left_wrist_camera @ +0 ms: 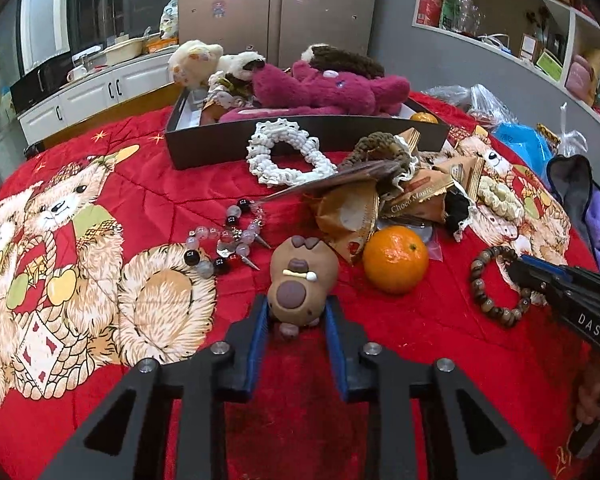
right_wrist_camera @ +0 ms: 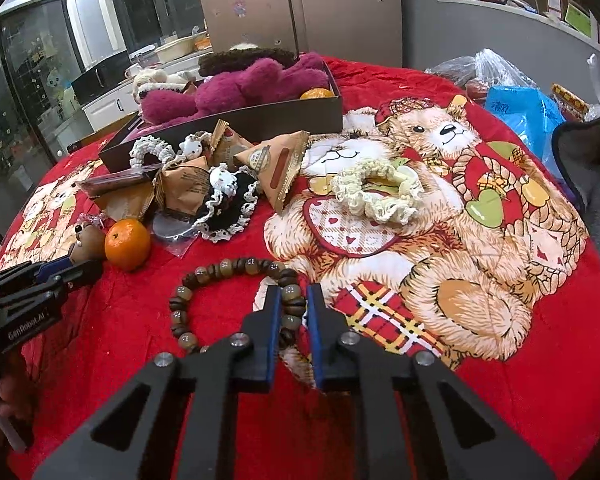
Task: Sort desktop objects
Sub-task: 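Grasp the brown capybara figurine with left tool while right tool grasps the wooden bead bracelet, then lift the capybara figurine with left tool while right tool lifts the bead bracelet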
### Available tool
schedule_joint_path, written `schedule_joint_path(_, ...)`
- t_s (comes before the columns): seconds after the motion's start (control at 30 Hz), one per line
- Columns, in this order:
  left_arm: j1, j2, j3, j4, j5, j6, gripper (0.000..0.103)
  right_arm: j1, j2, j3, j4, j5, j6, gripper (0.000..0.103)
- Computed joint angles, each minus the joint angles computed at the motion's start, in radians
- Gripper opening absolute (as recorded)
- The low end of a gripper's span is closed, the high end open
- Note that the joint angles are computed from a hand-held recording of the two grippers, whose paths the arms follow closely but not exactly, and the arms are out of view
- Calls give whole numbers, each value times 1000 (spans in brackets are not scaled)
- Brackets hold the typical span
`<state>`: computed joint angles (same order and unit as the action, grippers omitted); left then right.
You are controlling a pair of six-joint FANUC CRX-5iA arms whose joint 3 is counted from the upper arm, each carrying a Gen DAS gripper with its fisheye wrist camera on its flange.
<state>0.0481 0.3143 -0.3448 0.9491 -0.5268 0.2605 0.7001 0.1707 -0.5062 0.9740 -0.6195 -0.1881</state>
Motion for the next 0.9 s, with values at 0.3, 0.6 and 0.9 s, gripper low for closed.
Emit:
schedule_joint_path(0.3,10,-7,-29,107,-5,-41,28,-13,-41,-40,62,37,-66,14)
schedule_joint_path(0.6,5,-23,-63,211,-7,-127,28,-8,-86,-81,217,53,-135,9)
schedule_joint_path(0.9,10,-15,-50,177,-20,-96,28,40,-26,1,38,-87,48,9)
